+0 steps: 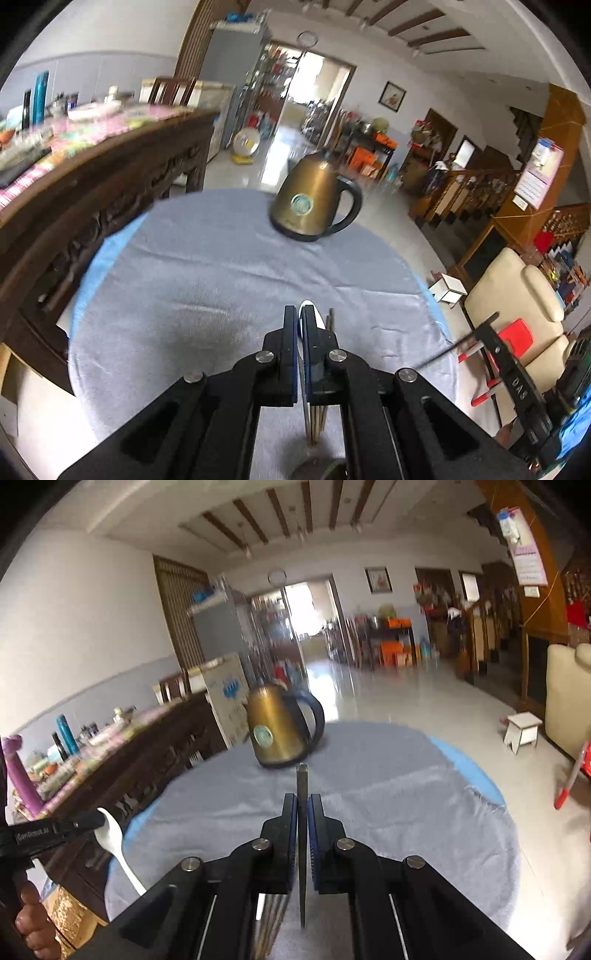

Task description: Organize utensils

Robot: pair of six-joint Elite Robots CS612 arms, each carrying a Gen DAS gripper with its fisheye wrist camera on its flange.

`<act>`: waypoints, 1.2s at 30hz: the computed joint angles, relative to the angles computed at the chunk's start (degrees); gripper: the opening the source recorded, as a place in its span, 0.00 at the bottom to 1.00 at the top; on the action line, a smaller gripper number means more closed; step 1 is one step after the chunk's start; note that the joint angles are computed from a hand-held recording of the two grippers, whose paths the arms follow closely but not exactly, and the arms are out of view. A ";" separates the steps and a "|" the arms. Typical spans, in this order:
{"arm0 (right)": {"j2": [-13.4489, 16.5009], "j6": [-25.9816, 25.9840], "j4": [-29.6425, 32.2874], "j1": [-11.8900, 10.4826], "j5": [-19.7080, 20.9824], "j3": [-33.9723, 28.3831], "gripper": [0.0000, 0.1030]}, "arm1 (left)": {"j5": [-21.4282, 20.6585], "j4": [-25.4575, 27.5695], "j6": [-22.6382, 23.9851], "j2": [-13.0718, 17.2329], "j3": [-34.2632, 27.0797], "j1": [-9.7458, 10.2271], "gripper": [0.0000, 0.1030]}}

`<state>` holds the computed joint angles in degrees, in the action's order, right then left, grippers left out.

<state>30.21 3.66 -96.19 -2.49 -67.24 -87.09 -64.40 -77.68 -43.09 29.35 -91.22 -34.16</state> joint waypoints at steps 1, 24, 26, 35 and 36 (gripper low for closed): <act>0.27 0.44 -0.97 -0.14 0.30 -0.97 0.07 | 0.93 0.07 0.63 0.15 -0.92 -0.60 0.02; 1.95 -6.62 6.47 -0.81 10.42 -13.92 0.07 | 8.12 7.99 2.08 2.54 -4.34 -5.04 0.02; 2.09 -9.08 10.12 -0.19 9.06 -14.17 0.07 | 8.35 8.88 2.35 2.57 -4.23 -5.18 0.02; 1.38 -13.25 27.52 -0.19 9.94 -12.06 0.08 | 4.87 9.26 4.47 3.20 -4.65 -4.92 0.03; 1.40 -13.02 27.70 -0.42 10.58 -11.95 0.08 | 4.44 8.64 5.02 3.35 -4.90 -4.86 0.04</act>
<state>31.61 -9.36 -68.49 -2.91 -56.67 -99.04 -59.97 -69.05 -38.07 32.70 -96.13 -39.02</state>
